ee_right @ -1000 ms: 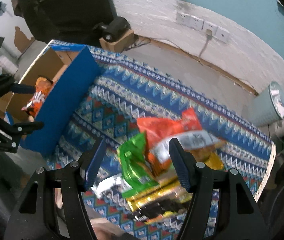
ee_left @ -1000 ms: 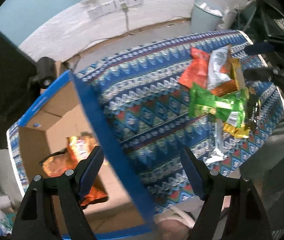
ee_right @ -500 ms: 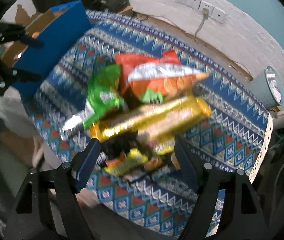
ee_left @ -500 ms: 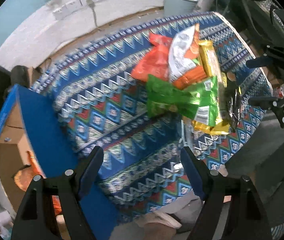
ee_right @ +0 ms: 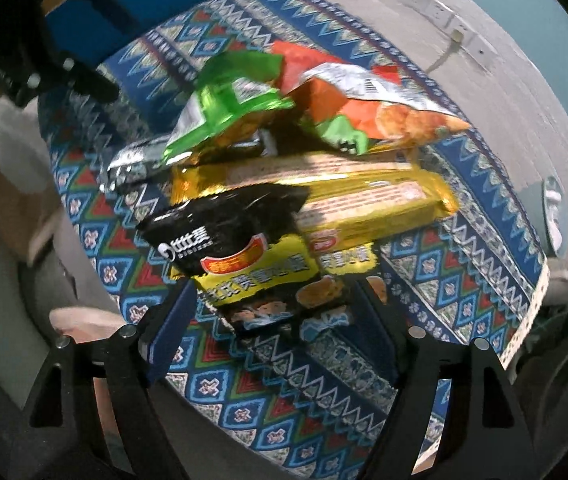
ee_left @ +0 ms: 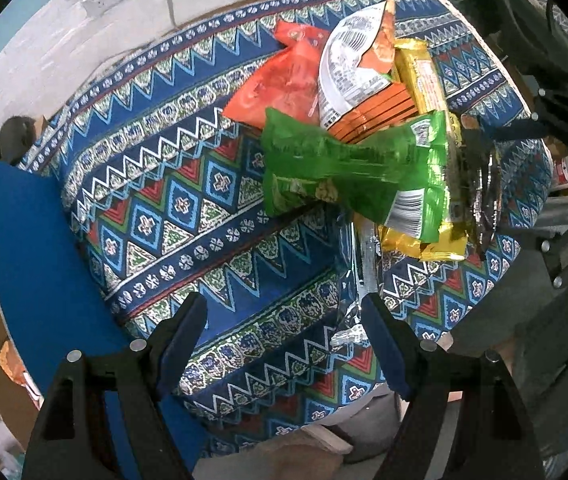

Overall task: Organize snacks
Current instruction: 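Grasp the black bag with yellow label with the right gripper, then grasp the green bag with the left gripper while the right holds the black bag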

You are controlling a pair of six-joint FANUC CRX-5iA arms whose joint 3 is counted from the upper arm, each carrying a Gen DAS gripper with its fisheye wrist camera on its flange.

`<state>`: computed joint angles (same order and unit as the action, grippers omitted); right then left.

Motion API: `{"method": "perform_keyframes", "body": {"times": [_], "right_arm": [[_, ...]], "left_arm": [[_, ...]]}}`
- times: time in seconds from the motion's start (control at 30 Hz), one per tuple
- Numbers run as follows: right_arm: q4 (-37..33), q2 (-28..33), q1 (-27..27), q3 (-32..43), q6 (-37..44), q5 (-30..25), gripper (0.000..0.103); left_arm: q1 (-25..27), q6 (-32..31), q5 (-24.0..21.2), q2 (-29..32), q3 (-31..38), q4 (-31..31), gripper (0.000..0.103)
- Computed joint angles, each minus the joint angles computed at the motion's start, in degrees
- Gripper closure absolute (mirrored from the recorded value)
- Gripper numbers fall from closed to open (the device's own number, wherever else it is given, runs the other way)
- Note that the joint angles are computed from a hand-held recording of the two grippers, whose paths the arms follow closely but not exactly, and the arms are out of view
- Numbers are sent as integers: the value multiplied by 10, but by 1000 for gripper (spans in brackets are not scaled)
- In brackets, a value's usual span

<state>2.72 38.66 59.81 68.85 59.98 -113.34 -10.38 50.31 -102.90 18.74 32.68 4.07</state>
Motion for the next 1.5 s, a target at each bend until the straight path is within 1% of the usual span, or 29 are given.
{"method": "perform_keyframes", "body": {"times": [0.17,0.33,0.37,0.47,0.6,0.7,0.83,0.93,1.03,1.13,1.27,1.37,1.43,1.5], "right_arm": [[10,16,6,-1,31,-2,25],[20,25,5,-4,39,7,25],[14,24,2,-5,36,9,27],[-8,13,-6,-13,25,18,43],[-13,-8,-14,-33,-4,36,43],[0,-28,-17,-54,-33,52,43],[32,-49,-19,-77,-69,64,43],[47,-55,-21,-83,-88,67,43],[56,-54,-27,-78,-99,70,43],[63,-50,-30,-68,-101,72,43],[67,-52,-32,-73,-105,82,43],[70,-47,-35,-63,-108,78,43],[72,-46,-37,-59,-111,78,43],[76,-41,-38,-50,-111,75,43]], "left_arm": [[5,23,-15,17,13,7,23],[10,53,-16,27,22,24,23],[11,56,-13,27,21,27,23],[11,65,-11,32,27,30,23],[17,88,-19,43,37,56,23],[16,120,-20,56,48,73,22],[15,197,-28,87,69,109,22],[20,262,-37,110,80,134,19],[30,310,-27,121,72,174,18],[35,329,-22,127,73,197,18],[34,342,-17,133,82,197,16],[22,382,-21,150,95,198,14],[14,400,-18,152,87,199,13],[8,402,-20,153,83,196,10]]}}
